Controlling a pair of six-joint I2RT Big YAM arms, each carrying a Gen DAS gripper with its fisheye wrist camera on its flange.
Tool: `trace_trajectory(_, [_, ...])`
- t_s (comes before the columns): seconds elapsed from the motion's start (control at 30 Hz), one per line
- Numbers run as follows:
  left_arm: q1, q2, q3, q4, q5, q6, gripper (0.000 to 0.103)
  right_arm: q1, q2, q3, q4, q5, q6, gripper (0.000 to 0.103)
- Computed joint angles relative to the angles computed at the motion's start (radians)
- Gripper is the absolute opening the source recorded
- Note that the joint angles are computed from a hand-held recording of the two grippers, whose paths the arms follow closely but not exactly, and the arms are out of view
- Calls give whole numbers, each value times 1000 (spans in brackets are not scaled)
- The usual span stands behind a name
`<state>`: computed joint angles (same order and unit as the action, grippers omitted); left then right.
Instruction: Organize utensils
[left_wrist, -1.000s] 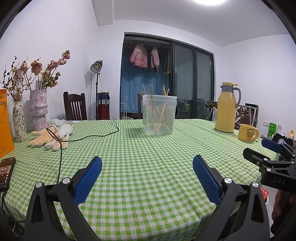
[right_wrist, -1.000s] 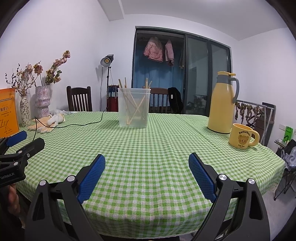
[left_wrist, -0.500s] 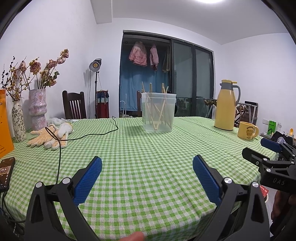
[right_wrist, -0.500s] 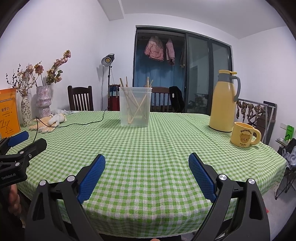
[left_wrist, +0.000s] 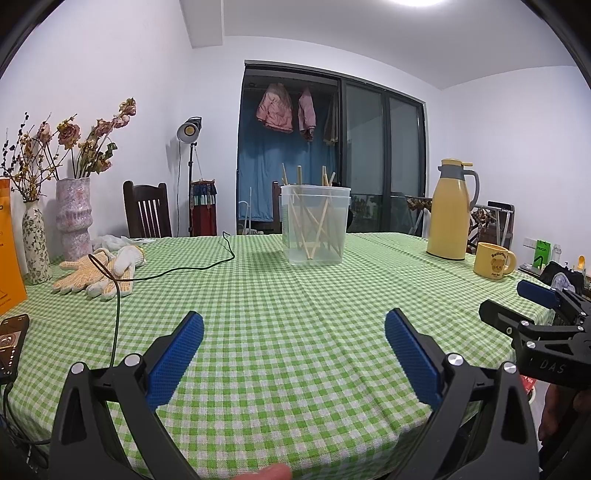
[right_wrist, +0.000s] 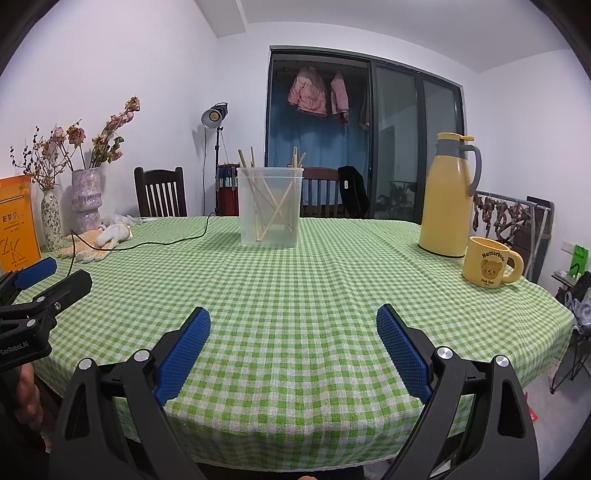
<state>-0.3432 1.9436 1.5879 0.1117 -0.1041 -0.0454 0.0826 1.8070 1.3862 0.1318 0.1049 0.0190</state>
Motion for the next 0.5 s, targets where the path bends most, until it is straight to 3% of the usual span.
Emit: trace_trajectory(0.5, [2, 3, 2, 3, 1, -6, 95, -5, 3, 5, -8, 1, 4, 88])
